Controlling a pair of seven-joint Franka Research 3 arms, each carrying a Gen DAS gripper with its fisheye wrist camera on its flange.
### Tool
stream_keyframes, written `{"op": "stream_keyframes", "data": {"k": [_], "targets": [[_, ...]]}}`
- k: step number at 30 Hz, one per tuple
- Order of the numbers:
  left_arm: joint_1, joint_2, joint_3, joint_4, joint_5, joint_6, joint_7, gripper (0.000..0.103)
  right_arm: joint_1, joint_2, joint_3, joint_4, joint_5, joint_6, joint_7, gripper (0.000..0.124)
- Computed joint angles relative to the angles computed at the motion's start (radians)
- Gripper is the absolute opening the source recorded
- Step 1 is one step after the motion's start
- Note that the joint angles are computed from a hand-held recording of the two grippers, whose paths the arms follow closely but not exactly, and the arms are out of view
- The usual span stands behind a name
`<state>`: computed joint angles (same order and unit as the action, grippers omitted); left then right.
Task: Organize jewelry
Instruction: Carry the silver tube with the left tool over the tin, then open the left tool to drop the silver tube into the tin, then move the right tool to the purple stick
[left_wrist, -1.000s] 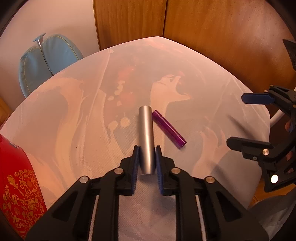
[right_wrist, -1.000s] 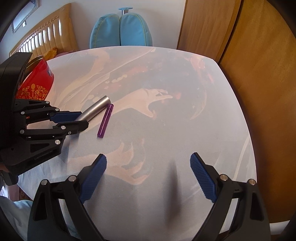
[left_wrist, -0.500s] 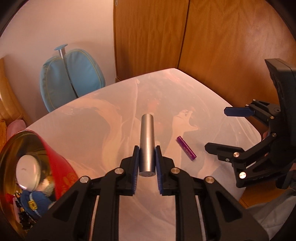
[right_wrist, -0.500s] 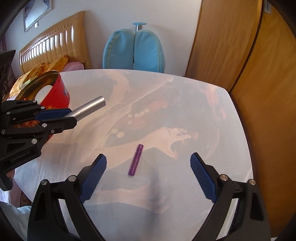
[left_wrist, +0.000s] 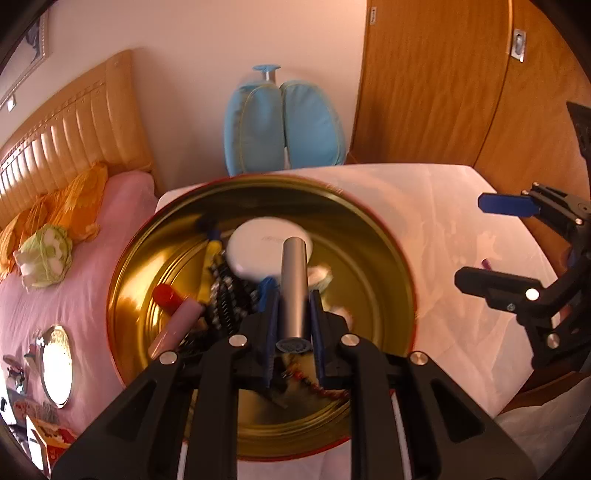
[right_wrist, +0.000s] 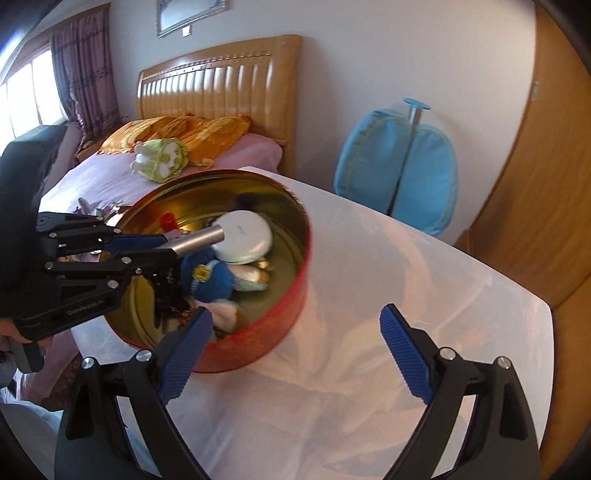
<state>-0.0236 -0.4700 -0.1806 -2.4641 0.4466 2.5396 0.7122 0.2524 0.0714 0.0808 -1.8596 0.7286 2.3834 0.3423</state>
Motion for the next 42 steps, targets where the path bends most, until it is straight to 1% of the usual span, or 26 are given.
{"op": "stream_keyframes", "data": {"k": [2,4,7,9,11,13,14,15,19,20,21,24,25,28,30,32,36,37,39,42], "targets": [[-0.012,-0.037,0.025,-0.044,-0.034,-0.019,0.018,0.017,0.018,-0.010,0.015,-0.020,-0.016,-0.006,-0.004,0.093],[-0.013,-0.041,0.033,-0.063,-0.049,-0.018,0.031,0.017,0.035,-0.013,0.023,-0.035,-0.041,-0.009,0.004,0.093],[-0.013,-0.045,0.042,-0.077,-0.078,-0.039,0.050,0.018,0.057,-0.015,0.030,-0.050,-0.078,0.004,0.028,0.093],[-0.019,-0.046,0.055,-0.088,-0.098,-0.028,0.073,0.018,0.065,-0.012,0.031,-0.053,-0.092,0.012,0.039,0.093],[-0.019,-0.053,0.055,-0.097,-0.105,-0.017,0.085,0.018,0.070,-0.009,0.031,-0.050,-0.105,0.017,0.056,0.093],[-0.019,-0.063,0.058,-0.109,-0.114,-0.001,0.100,0.021,0.072,-0.004,0.030,-0.044,-0.117,0.020,0.074,0.093],[-0.012,-0.061,0.053,-0.106,-0.110,0.003,0.099,0.031,0.072,-0.002,0.029,-0.043,-0.123,0.023,0.082,0.093],[-0.005,-0.061,0.046,-0.105,-0.103,0.008,0.095,0.044,0.072,-0.001,0.029,-0.041,-0.128,0.024,0.091,0.093],[0.013,-0.054,0.031,-0.092,-0.081,0.030,0.078,0.062,0.066,-0.002,0.025,-0.044,-0.132,0.033,0.099,0.093],[0.019,-0.051,0.024,-0.087,-0.073,0.032,0.069,0.071,0.064,-0.002,0.024,-0.045,-0.132,0.038,0.101,0.093],[0.022,-0.047,0.024,-0.082,-0.068,0.037,0.065,0.077,0.062,-0.001,0.022,-0.045,-0.132,0.042,0.104,0.093],[0.000,-0.021,0.046,-0.060,-0.100,0.043,0.089,0.085,0.053,-0.008,0.016,-0.052,-0.125,0.050,0.114,0.093],[-0.002,-0.014,0.047,-0.053,-0.105,0.040,0.094,0.085,0.050,-0.009,0.014,-0.053,-0.124,0.052,0.119,0.093],[0.016,-0.007,0.027,-0.037,-0.082,0.037,0.073,0.089,0.040,-0.017,0.007,-0.062,-0.120,0.066,0.131,0.095],[0.013,0.002,0.028,-0.024,-0.077,0.036,0.082,0.094,0.032,-0.025,0.002,-0.072,-0.115,0.078,0.137,0.096],[0.019,0.014,0.017,-0.007,-0.050,0.036,0.086,0.096,0.024,-0.028,-0.005,-0.080,-0.117,0.090,0.154,0.096],[0.012,0.041,0.022,0.008,-0.029,0.125,0.105,0.096,0.007,-0.025,-0.017,-0.085,-0.136,0.105,0.218,0.096],[0.003,0.050,0.030,0.014,-0.040,0.142,0.119,0.096,0.002,-0.023,-0.020,-0.085,-0.138,0.104,0.231,0.096],[-0.022,0.074,0.044,0.038,-0.072,0.147,0.165,0.096,-0.007,-0.023,-0.024,-0.086,-0.148,0.108,0.255,0.096],[-0.041,0.115,0.041,0.083,-0.085,0.147,0.232,0.096,-0.018,-0.023,-0.030,-0.094,-0.167,0.126,0.283,0.097]]}}
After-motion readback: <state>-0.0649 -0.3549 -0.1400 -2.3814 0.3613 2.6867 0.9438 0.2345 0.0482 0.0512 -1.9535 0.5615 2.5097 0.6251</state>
